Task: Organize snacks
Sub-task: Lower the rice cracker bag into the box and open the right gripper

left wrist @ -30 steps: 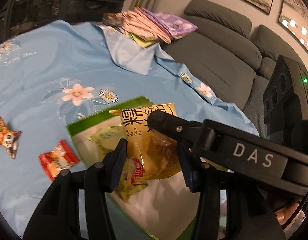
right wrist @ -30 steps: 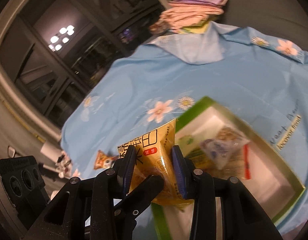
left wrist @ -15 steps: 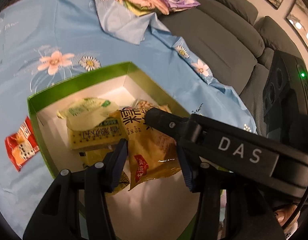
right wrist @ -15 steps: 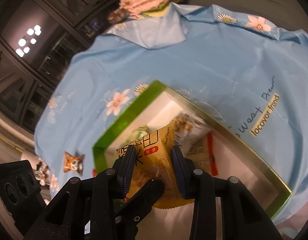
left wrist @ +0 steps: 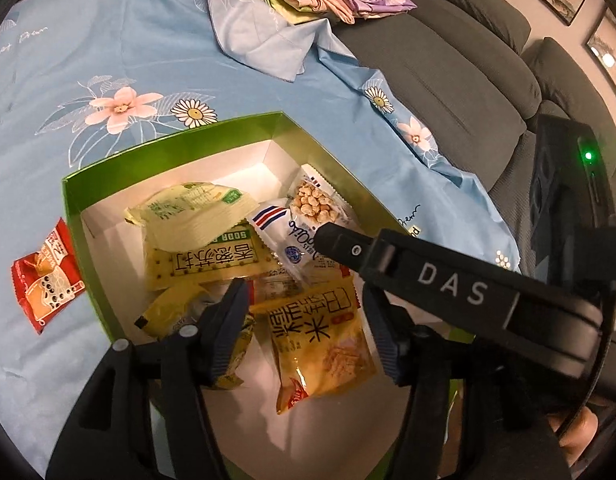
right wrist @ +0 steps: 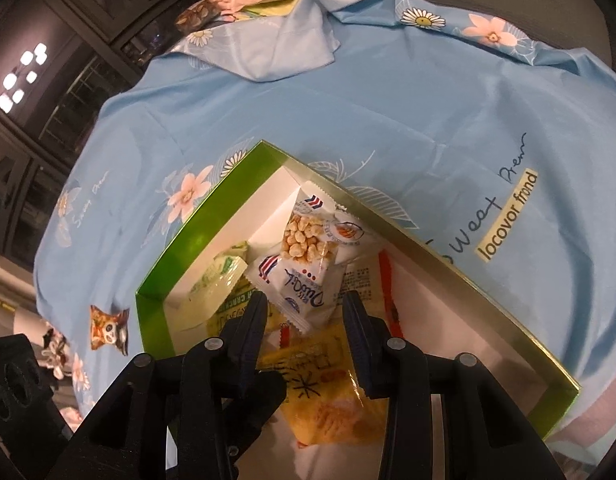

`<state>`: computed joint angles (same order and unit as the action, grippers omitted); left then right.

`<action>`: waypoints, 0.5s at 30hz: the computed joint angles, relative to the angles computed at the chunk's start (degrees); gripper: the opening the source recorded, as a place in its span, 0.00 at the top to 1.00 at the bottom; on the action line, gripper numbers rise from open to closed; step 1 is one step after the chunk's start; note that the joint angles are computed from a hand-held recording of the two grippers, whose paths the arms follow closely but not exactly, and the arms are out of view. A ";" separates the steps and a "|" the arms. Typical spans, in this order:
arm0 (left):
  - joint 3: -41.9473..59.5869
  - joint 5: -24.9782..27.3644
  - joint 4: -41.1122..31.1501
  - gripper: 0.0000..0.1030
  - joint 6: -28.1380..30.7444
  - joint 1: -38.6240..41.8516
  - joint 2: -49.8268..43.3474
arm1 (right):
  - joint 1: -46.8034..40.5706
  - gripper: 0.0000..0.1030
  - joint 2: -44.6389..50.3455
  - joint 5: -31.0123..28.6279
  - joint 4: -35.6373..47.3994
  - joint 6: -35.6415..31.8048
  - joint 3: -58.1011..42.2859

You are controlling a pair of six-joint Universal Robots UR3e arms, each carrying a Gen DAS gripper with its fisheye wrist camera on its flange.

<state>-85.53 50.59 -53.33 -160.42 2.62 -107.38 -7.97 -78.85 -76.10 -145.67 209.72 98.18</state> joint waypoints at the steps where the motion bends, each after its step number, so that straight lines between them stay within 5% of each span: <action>1: -0.18 -0.12 -0.14 0.39 0.25 0.26 0.32 | 0.16 0.60 0.10 -0.15 0.06 0.04 -0.22; 6: -2.43 -1.14 0.70 0.27 0.84 2.18 2.98 | 1.16 0.53 0.04 -1.17 -0.57 -0.21 -0.87; 11: -7.10 -4.35 0.82 0.16 3.03 7.19 8.22 | 3.44 0.29 -0.34 -4.53 -1.69 -0.15 -1.83; 15: -11.82 -5.53 0.30 0.09 4.39 12.99 13.51 | 5.65 0.23 0.35 -6.99 -2.08 -0.35 -3.63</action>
